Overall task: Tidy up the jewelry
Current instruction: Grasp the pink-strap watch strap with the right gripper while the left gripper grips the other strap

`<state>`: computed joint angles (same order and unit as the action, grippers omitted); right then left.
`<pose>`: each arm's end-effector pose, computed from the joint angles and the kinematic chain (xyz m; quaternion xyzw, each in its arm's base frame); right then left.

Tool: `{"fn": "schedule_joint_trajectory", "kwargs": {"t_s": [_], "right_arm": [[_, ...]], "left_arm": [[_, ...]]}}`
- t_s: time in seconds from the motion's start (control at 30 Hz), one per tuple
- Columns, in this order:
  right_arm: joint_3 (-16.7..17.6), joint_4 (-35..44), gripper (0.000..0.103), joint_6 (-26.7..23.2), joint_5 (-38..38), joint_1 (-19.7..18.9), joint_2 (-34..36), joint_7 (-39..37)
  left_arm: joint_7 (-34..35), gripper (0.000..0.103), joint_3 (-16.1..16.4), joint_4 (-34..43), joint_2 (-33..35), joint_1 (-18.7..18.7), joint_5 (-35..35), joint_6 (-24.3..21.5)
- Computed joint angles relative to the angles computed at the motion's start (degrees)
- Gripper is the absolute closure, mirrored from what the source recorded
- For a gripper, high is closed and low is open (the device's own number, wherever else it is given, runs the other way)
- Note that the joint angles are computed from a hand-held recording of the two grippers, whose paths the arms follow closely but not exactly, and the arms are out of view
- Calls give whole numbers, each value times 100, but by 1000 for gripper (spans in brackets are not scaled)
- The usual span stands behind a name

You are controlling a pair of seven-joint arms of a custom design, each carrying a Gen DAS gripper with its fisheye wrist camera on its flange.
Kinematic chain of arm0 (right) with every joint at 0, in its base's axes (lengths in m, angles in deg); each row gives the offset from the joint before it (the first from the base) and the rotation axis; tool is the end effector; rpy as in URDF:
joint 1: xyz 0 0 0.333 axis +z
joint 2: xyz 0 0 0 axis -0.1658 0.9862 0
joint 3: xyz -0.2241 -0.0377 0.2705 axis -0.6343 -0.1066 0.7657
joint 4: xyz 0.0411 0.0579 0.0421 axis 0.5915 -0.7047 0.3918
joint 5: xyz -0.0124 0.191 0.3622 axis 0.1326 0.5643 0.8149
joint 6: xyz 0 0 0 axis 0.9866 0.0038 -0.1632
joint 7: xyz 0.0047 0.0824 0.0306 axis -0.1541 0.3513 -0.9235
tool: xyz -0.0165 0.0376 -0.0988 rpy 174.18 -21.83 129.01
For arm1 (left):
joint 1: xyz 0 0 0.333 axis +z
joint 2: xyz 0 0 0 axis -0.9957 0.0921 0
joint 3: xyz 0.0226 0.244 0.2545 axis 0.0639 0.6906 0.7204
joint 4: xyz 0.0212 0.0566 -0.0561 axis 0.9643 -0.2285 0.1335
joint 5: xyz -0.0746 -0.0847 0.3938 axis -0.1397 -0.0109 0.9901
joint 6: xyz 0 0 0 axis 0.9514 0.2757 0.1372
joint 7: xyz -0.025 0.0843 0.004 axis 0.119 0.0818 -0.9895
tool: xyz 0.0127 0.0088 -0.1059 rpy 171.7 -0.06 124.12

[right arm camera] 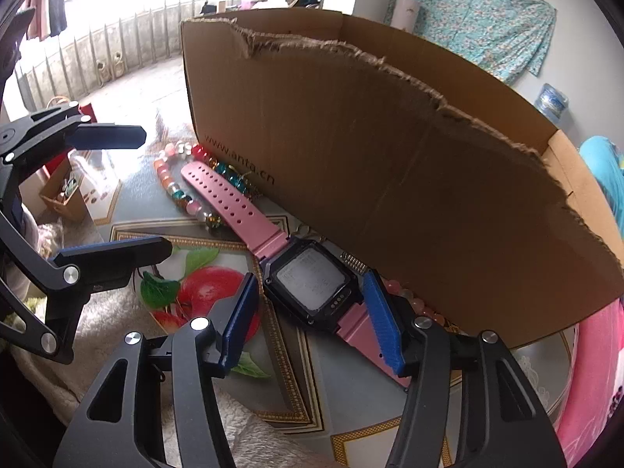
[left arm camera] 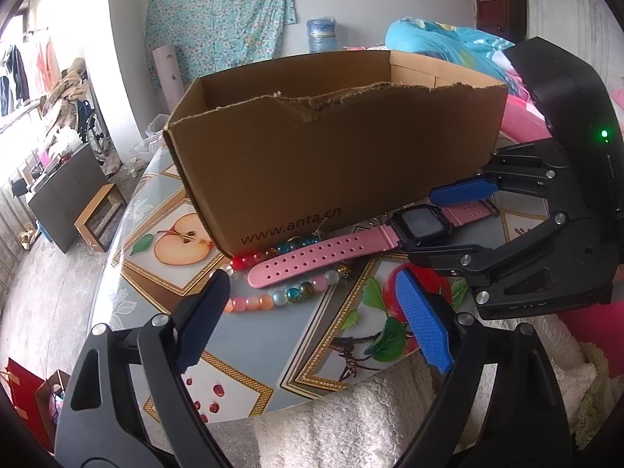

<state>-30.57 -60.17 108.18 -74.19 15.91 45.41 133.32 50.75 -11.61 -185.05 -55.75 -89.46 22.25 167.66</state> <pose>0.5158 0.3420 0.4669 -0.8645 0.3900 -0.2030 0.2436 0.4154 -0.2875 0.4687 -0.5217 0.7507 -0.3061 0.2657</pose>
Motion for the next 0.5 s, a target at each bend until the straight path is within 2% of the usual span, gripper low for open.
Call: {"fn": "schedule_joint_trajectory", "kwargs": {"t_s": [0.13,0.3,0.43,0.5], "right_arm": [[131,166,48,-218,592,-90,76,-751],[209,632,48,-879,1402,-212,256,-1686],[222,1065,52,-1381,1937,-293,458,-2224],[222,1245,52,-1573,2160,-340,544,-2429]], "left_arm": [[653,34,216,19,174,-239,-458,82],[1096,45,270,102,325,-267,-568,187],[865,45,103,227,371,-114,48,188],[669,45,22,358,433,-99,549,8]]}}
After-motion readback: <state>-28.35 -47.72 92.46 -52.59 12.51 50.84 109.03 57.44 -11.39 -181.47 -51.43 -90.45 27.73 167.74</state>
